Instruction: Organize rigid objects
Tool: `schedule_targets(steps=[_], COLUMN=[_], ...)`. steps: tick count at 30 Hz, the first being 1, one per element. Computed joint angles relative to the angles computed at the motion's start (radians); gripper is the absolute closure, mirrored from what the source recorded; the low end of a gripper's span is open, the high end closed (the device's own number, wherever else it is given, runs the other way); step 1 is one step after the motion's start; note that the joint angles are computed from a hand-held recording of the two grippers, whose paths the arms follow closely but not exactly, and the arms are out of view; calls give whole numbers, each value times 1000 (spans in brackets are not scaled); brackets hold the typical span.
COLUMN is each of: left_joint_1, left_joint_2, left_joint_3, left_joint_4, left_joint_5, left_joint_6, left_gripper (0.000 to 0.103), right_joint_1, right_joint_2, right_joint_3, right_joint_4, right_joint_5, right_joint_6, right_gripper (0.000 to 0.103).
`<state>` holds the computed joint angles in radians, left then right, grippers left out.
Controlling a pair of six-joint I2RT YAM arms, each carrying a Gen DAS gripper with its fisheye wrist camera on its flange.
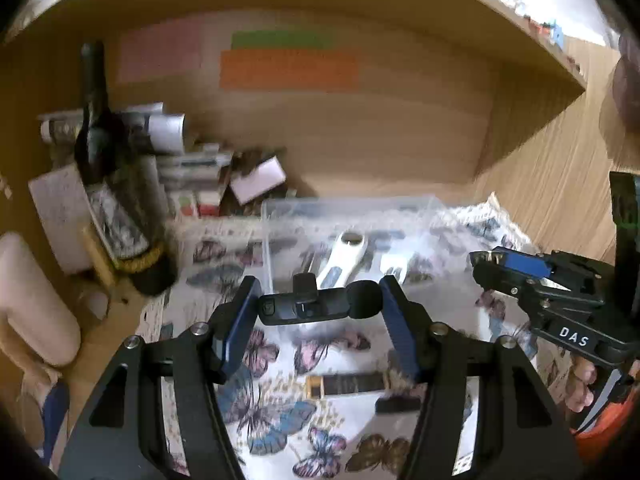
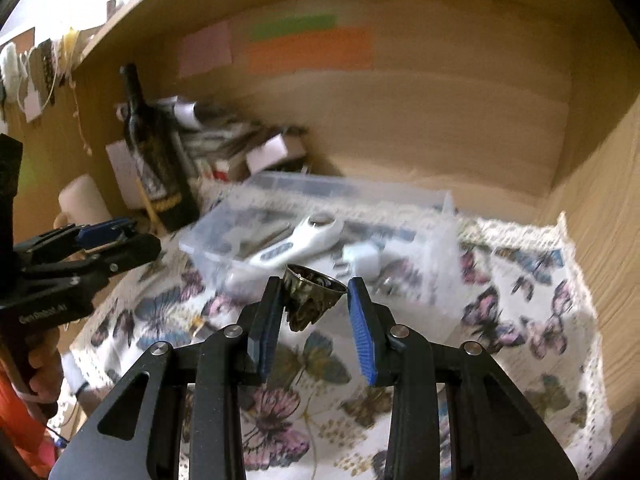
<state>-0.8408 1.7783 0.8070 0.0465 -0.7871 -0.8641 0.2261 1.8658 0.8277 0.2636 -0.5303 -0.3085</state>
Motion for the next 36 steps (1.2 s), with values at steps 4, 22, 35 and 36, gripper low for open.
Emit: schedule_targets(steps=[4, 22, 35, 36], left_joint_1=[24, 198, 242, 242], left_joint_2=[11, 335, 436, 434], left_joint_3=[42, 359, 441, 438], left_joint_4=[34, -23, -36, -37], left_joint_5=[-12, 258, 374, 377], left_joint_6=[78, 156, 171, 169], left_gripper=[42, 42, 42, 42], right_joint_1=[-11, -21, 3, 6], right_joint_2=[6, 254, 310, 310], right_joint_3=[34, 288, 332, 331], right_joint_4=[20, -79, -99, -98], right_joint_5=[12, 97, 121, 129], right_joint_6=[23, 28, 7, 4], right_gripper=[73, 73, 73, 73])
